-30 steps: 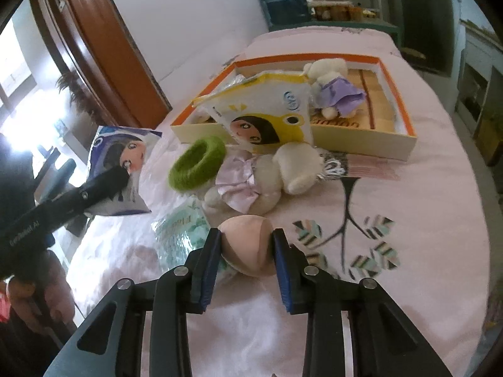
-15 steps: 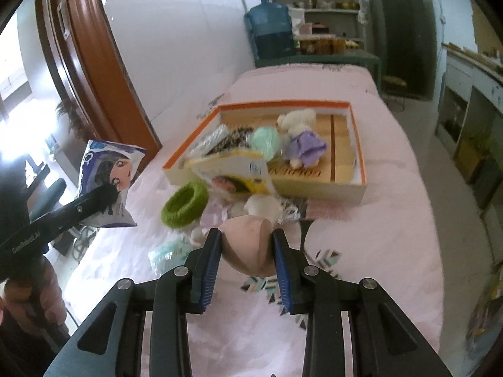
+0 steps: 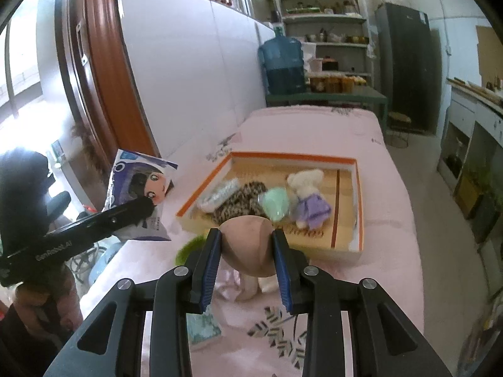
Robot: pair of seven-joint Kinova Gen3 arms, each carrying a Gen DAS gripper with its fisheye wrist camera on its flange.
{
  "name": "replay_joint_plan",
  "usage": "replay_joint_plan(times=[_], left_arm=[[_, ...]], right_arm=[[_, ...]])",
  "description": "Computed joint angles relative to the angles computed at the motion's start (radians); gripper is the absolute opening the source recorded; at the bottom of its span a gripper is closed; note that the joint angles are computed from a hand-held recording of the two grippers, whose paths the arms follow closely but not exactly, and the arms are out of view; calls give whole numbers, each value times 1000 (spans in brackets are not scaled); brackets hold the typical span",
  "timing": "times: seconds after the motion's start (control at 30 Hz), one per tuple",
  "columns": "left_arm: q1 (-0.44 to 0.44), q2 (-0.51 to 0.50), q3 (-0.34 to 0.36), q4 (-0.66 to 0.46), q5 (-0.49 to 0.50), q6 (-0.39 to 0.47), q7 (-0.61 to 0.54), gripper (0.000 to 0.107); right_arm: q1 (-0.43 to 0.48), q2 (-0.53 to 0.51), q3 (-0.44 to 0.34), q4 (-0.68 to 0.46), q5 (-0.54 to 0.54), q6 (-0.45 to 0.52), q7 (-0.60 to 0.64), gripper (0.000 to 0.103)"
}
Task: Organize soft objects
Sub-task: 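Carry the printed bag and peach sponge over the box with both grippers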
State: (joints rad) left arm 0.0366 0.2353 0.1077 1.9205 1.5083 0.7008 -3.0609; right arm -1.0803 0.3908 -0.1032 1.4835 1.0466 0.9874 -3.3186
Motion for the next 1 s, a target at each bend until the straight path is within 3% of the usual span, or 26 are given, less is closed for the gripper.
replay_joint_plan(times=[0.3,1.0], left_arm=[[36,19,22,-69,-45,-79,63,25],[39,105,115,-195,-140,-187,193,25]], right_arm=[[26,-6,15,-19,34,-10,8,34],[104,8,42,-19,1,-121,17,34]])
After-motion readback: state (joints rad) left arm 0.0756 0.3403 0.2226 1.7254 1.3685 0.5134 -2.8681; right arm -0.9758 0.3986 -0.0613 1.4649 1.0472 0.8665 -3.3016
